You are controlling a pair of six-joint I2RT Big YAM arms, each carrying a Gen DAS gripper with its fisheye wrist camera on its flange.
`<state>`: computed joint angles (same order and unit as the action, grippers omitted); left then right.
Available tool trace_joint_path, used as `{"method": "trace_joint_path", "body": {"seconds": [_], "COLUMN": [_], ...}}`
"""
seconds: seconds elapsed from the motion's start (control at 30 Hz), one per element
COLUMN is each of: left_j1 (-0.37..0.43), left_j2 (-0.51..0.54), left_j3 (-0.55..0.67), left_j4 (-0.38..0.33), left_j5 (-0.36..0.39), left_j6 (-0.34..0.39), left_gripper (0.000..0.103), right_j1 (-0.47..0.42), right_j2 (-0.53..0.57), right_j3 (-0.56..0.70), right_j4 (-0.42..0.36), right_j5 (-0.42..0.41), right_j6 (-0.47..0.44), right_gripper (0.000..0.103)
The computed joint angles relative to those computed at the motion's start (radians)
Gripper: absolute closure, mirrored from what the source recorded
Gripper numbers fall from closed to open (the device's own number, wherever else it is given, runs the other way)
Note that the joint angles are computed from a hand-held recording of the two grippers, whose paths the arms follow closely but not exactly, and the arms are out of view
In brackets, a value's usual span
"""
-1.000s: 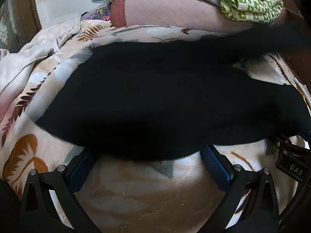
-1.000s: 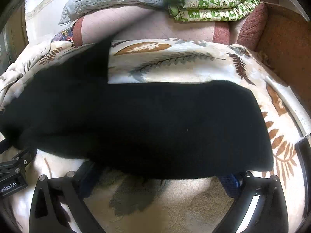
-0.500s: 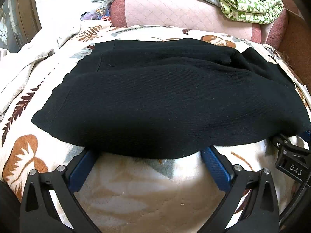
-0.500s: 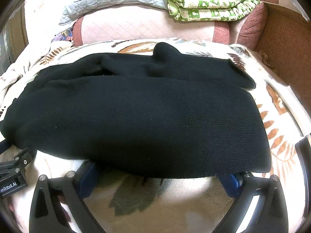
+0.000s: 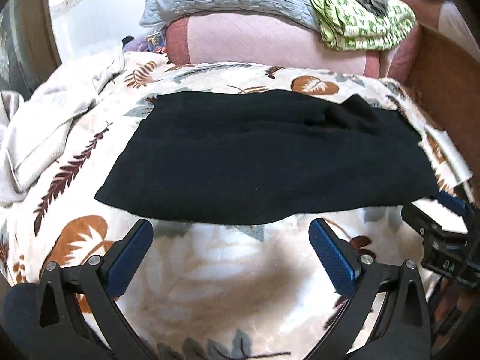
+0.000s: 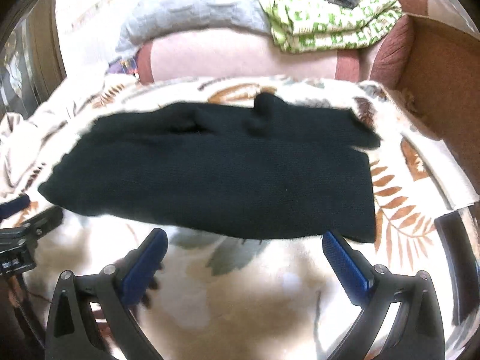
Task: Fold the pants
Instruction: 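Smooth the black pants flat on the blanket by hand, then move both grippers toward the waistband edge of the black pants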
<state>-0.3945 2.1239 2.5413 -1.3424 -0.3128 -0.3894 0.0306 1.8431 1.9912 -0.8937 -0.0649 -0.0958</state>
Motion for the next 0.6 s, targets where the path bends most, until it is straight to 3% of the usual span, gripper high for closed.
{"method": "trace_joint_path", "body": {"seconds": [0.13,0.2,0.6], "left_j1": [0.009,0.011,0.033], "left_j2": [0.018,0.029,-0.001], "left_j3": [0.048,0.074,0.03], "left_j4": [-0.027,-0.042,-0.022], "left_j5": [0.015,0.007,0.025], "left_j6": [-0.011,-0.005,-0.02], "left_gripper": [0.0,0.0,0.0], "right_j1": [0.007,0.01,0.009], "right_j2": [-0.019,-0.005,0.017], "right_j3": [0.001,0.039,0.094], "right_j4": [0.007,-0.029,-0.078], "right_j5": [-0.017,-0.01,-0.041], "right_j6": [0.015,0.012,0.063], "right_gripper": [0.0,0.0,0.0]}}
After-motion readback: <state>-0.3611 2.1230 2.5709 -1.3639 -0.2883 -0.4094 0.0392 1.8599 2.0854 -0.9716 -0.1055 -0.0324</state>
